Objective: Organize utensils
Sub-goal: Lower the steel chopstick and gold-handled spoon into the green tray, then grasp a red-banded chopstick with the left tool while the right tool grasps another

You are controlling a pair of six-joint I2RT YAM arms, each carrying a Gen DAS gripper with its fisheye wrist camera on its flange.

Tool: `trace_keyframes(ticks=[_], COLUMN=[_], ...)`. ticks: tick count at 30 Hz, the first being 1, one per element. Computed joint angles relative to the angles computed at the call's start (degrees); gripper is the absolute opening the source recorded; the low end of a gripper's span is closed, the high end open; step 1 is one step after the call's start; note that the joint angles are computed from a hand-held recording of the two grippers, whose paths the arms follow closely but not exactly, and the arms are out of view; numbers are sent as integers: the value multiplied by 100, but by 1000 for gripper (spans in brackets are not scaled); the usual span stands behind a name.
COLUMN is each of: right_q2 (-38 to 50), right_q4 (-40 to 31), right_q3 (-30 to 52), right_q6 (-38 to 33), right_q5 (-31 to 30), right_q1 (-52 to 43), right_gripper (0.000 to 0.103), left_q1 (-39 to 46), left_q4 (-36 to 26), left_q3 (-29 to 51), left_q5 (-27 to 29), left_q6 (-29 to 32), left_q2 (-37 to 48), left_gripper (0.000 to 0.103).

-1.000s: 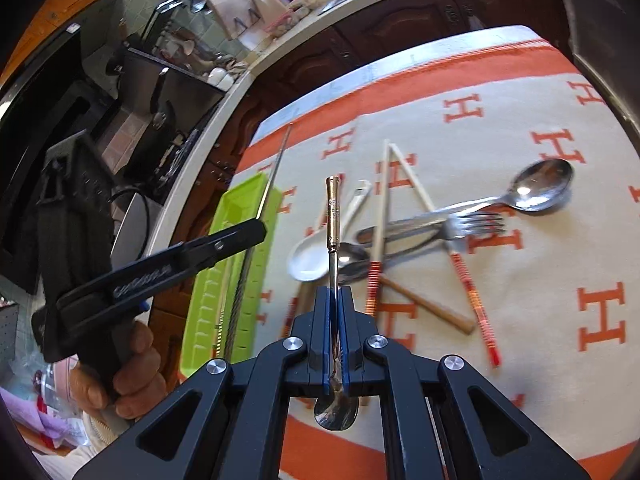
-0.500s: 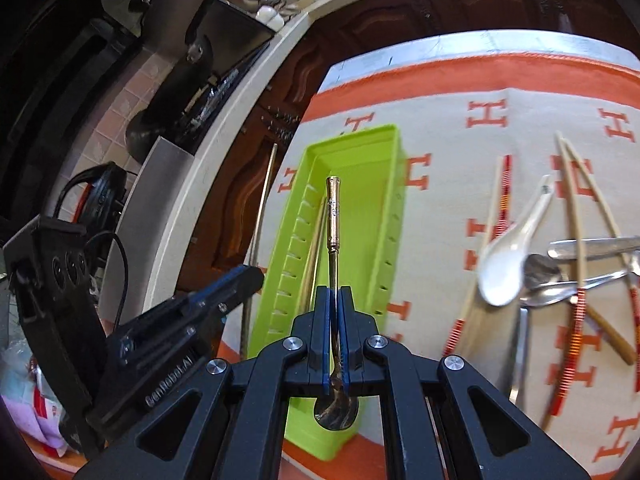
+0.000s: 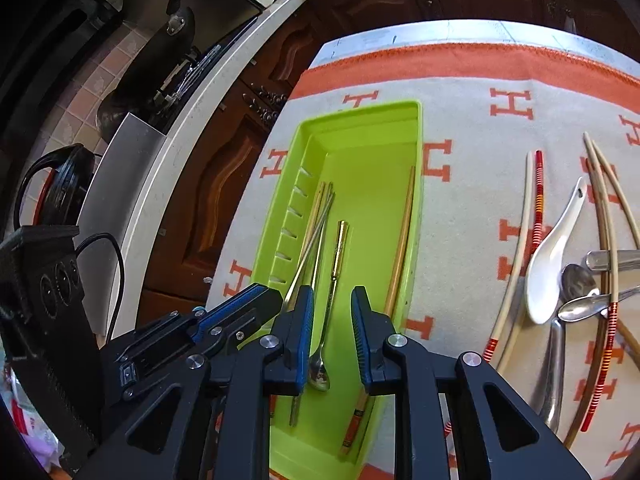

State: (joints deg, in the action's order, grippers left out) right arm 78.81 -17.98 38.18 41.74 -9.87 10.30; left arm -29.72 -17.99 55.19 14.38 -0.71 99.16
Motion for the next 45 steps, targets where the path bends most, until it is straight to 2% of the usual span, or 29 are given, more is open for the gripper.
trace_keyframes(ticks=[6, 11, 17, 24, 28, 33, 36, 39, 45], right_q2=[-800, -1620, -2602, -3722, -4134, -3958, -3588, -3181, -2546], right_q4=[-385, -1009, -1484, -2254, -2780, -3169, -3173, -2990, -2316], right_q3=[-255, -435, -774, -1113, -1254, -1382, -1461, -1570, -1819], right_q6=[-176, -320, -566, -1333, -2275, -3861, -4670, -5184, -5397], right_q5=[132, 408, 341, -278, -914, -1777, -2083, -2172, -2094], right_q1=[-213, -230, -635, -2071, -3477, -5508, -6371, -6819, -6823], right_gripper=[19, 19, 19, 19, 19, 19, 19, 19, 19], left_q1=[-221, -459, -902, -1475, -1744, -2050, -2203, -2333, -2401], left_q4=[-43, -95, -162, -230, -259, -303, -337, -392, -524], left_q3=[-20, -47, -15, 125, 270, 541, 735, 947, 1348], left_q5=[9, -6, -101, -259, -290, -384, -469, -592, -606], left_q6=[-62, -157, -301, -531, -658, -811, -874, -924, -988], left_q2=[-153, -286, -376, -312, -143, 197, 450, 761, 1339], left_gripper=[4, 4, 4, 4, 4, 4, 4, 4, 4])
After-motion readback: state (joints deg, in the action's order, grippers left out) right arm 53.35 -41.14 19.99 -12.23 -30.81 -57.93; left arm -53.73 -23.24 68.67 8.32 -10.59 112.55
